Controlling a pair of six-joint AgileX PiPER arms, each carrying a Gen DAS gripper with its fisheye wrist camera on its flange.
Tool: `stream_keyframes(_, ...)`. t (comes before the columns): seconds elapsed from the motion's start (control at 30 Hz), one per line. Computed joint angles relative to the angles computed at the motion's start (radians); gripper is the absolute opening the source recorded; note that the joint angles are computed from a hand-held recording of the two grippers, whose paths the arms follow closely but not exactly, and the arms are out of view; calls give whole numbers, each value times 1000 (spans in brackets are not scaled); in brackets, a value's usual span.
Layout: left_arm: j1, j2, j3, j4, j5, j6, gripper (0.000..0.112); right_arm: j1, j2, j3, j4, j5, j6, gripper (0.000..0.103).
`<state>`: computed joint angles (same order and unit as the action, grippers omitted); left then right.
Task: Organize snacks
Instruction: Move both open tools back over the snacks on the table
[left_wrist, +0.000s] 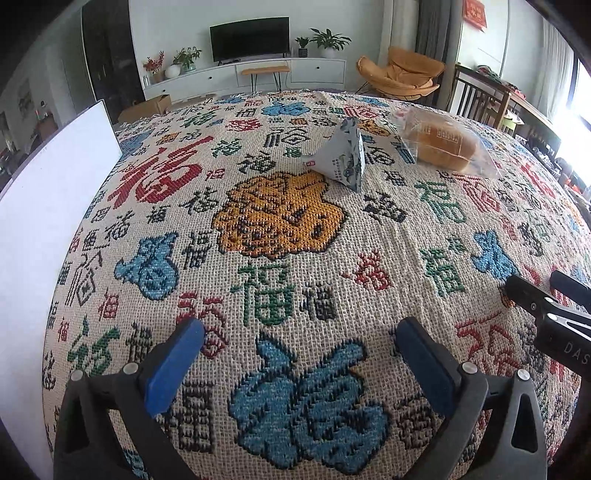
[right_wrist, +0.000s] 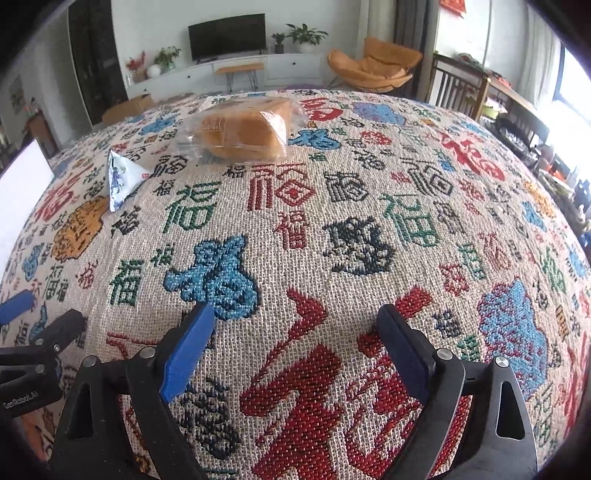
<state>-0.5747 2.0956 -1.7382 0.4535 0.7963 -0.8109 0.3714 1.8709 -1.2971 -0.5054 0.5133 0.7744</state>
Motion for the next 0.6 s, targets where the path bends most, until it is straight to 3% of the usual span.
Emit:
stream_keyframes(0.27, 0, 2, -4, -1, 2, 2, 103, 111, 21, -67, -54, 92, 120, 93)
stream_keyframes(0.6, 1, 1, -2, -1, 0, 2, 103, 94, 17, -55, -47, 77, 104, 93)
